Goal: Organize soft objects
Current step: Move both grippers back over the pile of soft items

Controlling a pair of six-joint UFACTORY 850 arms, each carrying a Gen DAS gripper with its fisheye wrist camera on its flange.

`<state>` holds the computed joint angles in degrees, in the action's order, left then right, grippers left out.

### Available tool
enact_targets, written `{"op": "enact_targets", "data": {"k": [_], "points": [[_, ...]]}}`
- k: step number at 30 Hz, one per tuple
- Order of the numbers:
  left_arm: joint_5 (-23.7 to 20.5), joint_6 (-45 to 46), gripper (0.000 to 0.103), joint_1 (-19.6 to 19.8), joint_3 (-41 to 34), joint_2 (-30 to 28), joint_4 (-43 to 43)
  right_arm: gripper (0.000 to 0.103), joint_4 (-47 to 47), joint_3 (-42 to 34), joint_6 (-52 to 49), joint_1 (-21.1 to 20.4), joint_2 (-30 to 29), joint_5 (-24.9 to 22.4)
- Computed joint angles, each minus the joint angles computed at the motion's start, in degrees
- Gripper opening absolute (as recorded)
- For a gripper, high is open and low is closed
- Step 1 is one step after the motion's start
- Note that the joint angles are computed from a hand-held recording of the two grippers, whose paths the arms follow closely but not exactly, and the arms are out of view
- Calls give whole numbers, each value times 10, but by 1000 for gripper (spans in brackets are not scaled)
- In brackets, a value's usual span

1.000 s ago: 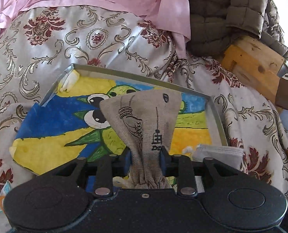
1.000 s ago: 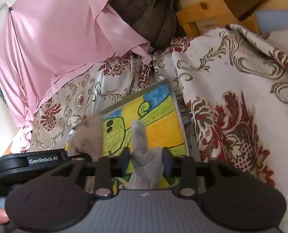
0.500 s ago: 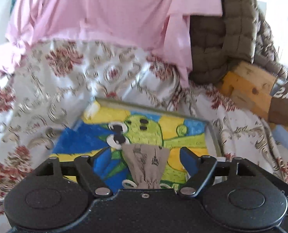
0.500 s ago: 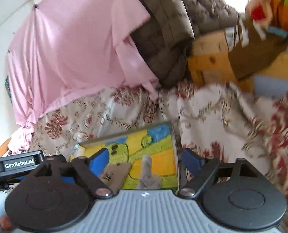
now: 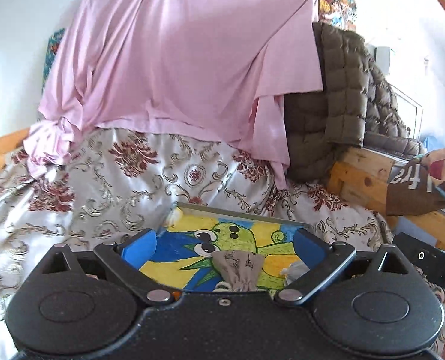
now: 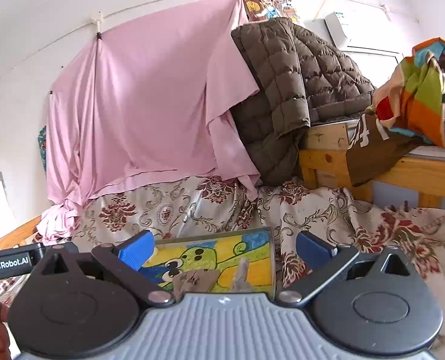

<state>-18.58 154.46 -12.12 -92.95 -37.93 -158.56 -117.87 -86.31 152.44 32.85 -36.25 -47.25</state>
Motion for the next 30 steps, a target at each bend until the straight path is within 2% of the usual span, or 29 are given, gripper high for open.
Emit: {"op": "enact_targets", "data": {"k": [6,11,22,26,30], "points": [[-56,45,102,14,127,81,-38,103,-8,64,34,42,39,-32],[-88,45,102,25,201,129,-34,103,17,97,24,77,58,-48],[-115,23,102,48,306,191,31,103,128,108,-28,124,64,-70],[-134,3,102,64,333,199,86,103,172,108,-40,126,67,-53],[-131,-60,102,82,347,197,174,103,243,94,-78,116,64,-5]]}}
